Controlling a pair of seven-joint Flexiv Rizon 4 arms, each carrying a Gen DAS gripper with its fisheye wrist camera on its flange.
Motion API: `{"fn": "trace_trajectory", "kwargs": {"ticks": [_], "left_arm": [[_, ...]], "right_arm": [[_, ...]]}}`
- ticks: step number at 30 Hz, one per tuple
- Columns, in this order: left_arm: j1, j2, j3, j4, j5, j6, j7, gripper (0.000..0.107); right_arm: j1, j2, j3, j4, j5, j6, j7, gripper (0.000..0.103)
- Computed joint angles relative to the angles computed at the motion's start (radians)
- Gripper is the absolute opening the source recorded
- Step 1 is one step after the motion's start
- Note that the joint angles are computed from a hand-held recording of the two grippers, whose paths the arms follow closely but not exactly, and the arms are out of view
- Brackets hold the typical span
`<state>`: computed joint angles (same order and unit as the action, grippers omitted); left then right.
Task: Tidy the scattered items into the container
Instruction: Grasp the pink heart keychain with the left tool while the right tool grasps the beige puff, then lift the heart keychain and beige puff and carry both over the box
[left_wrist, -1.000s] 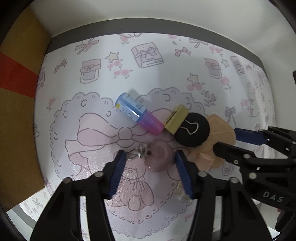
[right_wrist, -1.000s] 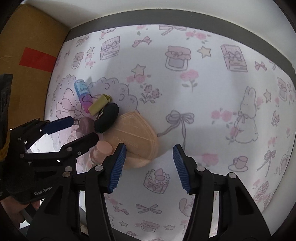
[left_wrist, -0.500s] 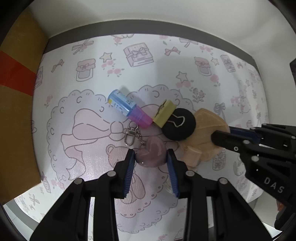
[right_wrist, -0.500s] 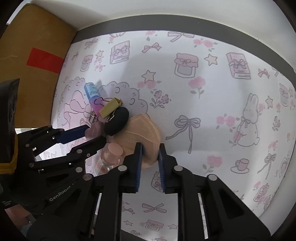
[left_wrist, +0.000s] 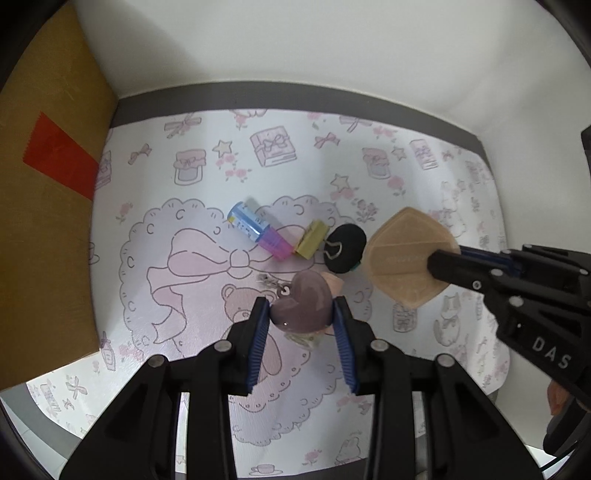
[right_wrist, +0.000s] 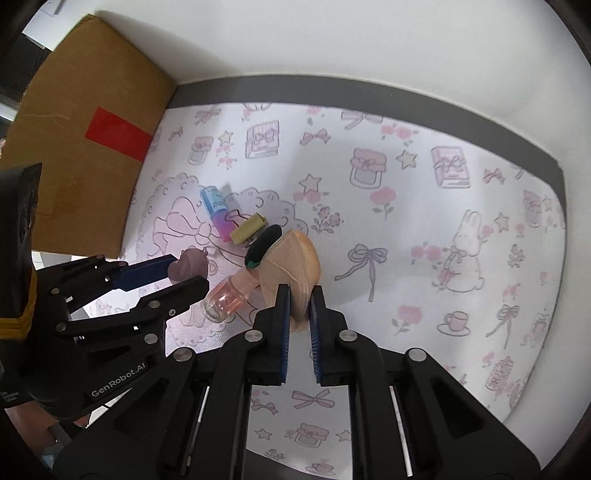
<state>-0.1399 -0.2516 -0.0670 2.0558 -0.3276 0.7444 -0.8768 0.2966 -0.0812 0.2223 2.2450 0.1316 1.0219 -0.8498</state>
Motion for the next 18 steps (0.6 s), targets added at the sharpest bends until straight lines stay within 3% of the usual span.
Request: {"fn": "trace_trajectory", "kwargs": {"ticks": [18], "left_arm": [[0.026, 0.158, 0.027, 0.026, -0.169, -0.088, 0.184, 0.035]], "right_arm": [[0.028, 0.142, 0.010, -0.017, -0.239, -0.120, 0.245, 0.010]]}}
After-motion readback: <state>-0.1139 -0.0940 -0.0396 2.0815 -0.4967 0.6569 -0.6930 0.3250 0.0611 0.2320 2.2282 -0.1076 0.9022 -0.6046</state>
